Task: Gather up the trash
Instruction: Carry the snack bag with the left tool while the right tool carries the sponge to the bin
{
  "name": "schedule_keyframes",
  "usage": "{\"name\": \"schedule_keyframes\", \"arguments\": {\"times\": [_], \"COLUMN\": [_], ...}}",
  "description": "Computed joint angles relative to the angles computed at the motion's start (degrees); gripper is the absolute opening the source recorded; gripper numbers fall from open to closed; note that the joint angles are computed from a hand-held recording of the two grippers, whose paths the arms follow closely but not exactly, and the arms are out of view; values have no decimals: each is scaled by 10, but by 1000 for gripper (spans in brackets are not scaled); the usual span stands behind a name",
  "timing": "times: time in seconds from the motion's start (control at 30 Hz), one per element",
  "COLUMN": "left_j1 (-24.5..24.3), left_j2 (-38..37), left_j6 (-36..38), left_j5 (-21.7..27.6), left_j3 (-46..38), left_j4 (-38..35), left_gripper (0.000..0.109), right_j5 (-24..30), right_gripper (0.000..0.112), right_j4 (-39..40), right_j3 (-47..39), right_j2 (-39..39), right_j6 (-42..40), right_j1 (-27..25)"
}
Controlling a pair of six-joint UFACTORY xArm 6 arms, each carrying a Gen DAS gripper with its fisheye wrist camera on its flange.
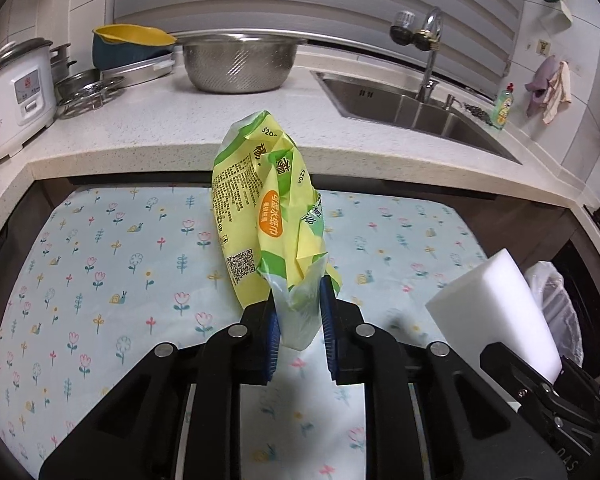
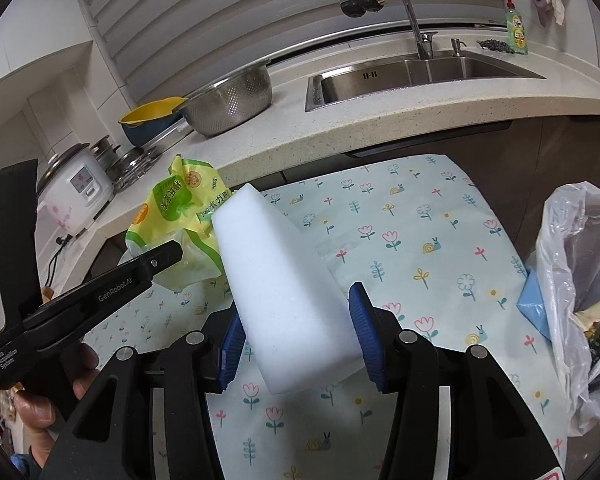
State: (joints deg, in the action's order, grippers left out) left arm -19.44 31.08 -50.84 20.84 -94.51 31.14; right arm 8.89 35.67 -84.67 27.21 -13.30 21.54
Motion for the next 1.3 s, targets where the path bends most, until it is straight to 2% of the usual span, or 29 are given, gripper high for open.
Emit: {"name": "schedule_keyframes", "arguments": {"times": [0.27, 0.57, 0.9, 1.2, 1.3], "left_j1": [-52, -123, -194, -235, -243], "left_j2": [-39, -24, 63, 173, 225], "left_j6": [-15, 3, 83, 181, 219], "left_j5": [13, 42, 92, 146, 179], "left_j3": [14, -41, -180, -342, -422], "left_j4": [16, 5, -54, -118, -149], "left_gripper": [18, 18, 18, 18, 19], "right_j5": [-37, -60, -64, -54, -52], "right_gripper": [48, 48, 48, 48, 48], "right_j4": [51, 119, 205, 291, 305], "right_j3": [117, 230, 301, 315, 313], "right_j2": [-113, -227, -297, -298, -289], "right_j6": [-44, -105, -182, -260, -272], "right_j1": [-21, -71, -142, -193, -202]}}
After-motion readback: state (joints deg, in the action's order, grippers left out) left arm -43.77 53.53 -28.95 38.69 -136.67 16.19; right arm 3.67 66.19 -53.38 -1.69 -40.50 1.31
